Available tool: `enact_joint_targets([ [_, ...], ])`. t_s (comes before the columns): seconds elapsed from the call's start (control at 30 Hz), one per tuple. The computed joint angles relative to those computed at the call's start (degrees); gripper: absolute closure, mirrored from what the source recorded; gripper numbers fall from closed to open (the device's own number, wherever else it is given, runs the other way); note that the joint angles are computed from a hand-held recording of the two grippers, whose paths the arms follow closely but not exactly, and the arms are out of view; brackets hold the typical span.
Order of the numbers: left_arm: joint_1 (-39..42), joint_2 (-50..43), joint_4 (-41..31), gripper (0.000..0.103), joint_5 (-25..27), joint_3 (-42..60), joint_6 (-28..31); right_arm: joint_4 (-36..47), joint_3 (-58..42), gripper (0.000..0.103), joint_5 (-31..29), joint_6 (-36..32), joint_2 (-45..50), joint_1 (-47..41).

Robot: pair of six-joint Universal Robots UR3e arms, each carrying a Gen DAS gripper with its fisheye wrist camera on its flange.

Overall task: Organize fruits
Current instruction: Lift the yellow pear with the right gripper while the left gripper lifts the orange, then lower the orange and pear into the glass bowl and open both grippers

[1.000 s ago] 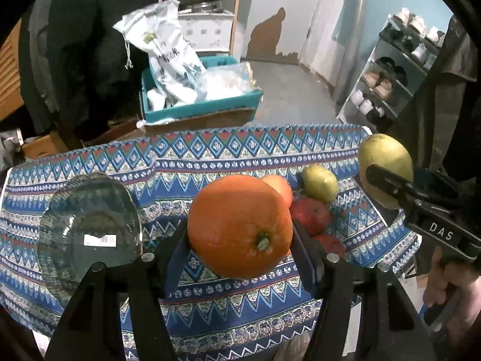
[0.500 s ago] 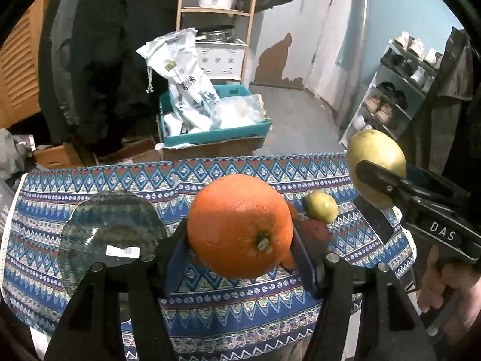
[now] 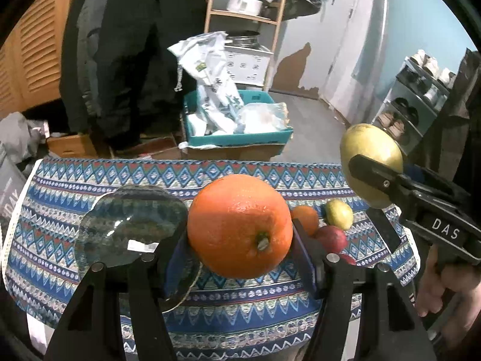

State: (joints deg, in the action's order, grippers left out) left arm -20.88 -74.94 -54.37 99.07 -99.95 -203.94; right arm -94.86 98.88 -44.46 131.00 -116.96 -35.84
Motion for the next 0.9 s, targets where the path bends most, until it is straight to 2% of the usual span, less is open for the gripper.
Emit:
enact_joint_targets([
  [0.47, 14.8, 12.9, -3.6, 0.038, -6.0, -9.5, 5.1, -15.3, -1.0, 0.031, -6.9, 15.1, 8.1, 18.3],
  [0.63, 22.2, 17.8, -6.0, 0.038, -9.6, -12.4, 9.1, -20.9, -2.7, 0.031, -10.2, 20.2, 13.1, 25.6],
  [0.9, 34.5, 24.0, -9.8, 0.038, -15.0, -18.4, 15.8, -24.8, -6.7, 0.031, -15.0, 25.2, 22.3, 35.8],
])
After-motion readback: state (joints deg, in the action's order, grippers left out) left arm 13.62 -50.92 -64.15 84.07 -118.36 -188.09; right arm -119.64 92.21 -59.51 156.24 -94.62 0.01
